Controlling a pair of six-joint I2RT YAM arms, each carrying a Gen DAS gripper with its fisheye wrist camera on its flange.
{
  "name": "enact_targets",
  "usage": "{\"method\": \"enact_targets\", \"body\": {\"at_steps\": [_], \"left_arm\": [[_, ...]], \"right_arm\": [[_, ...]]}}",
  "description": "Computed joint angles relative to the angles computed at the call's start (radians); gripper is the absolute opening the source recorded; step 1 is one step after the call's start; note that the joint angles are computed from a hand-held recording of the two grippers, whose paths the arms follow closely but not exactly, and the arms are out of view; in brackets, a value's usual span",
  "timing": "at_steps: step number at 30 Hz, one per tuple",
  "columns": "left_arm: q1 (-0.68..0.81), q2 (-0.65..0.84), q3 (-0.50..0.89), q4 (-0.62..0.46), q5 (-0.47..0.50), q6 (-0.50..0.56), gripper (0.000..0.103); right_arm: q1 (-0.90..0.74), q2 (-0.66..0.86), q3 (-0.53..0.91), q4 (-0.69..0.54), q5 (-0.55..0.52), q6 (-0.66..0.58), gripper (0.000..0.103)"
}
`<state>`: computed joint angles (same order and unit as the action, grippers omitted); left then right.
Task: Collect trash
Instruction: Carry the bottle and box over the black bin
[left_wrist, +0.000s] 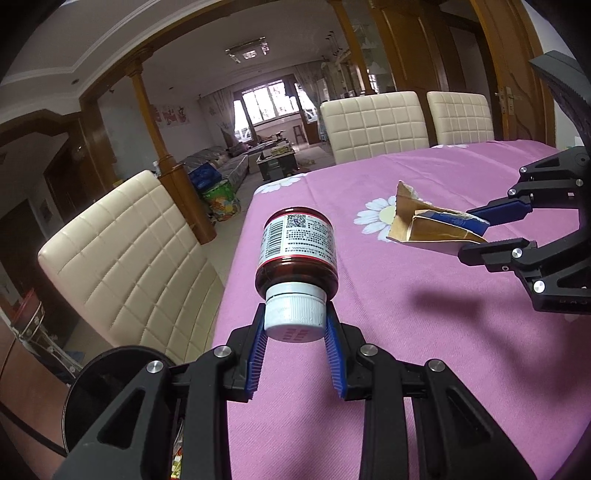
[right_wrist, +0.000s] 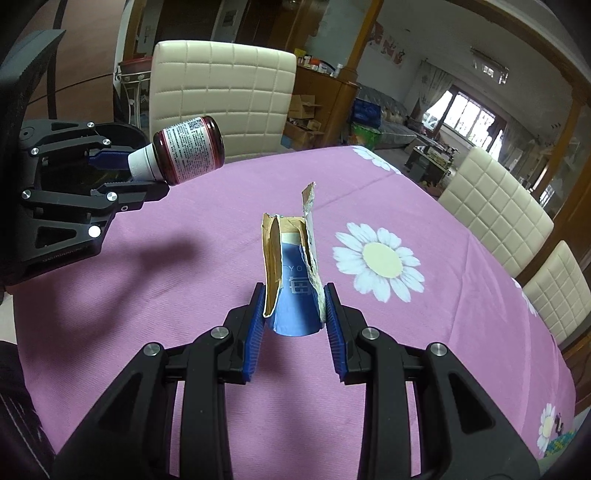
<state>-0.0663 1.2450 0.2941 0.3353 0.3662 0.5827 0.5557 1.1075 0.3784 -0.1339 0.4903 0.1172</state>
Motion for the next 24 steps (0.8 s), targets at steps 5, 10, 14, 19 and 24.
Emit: {"method": "enact_targets", "body": {"at_steps": [5, 10, 14, 19, 24], "left_arm": [[0.070, 0.023, -0.004, 0.007, 0.027, 0.011, 0.029], [0.109, 0.031, -0.018, 0.038, 0.030, 0.015, 0.029], [0.152, 0.033, -0.023, 0.054, 0.048, 0.009, 0.029], [0.206, 0.052, -0.013, 0.058, 0.075, 0.004, 0.029], [0.236, 0.094, 0.002, 0.068, 0.091, -0.004, 0.029]], "right_arm": [[0.052, 0.051, 0.040, -0.007, 0.021, 0.044, 0.033], [0.080, 0.110, 0.089, -0.018, 0.028, 0.068, 0.033], [0.091, 0.148, 0.120, -0.018, 0.026, 0.084, 0.033], [0.106, 0.180, 0.145, -0.019, 0.033, 0.092, 0.033], [0.110, 0.206, 0.163, -0.027, 0.018, 0.106, 0.033]]}}
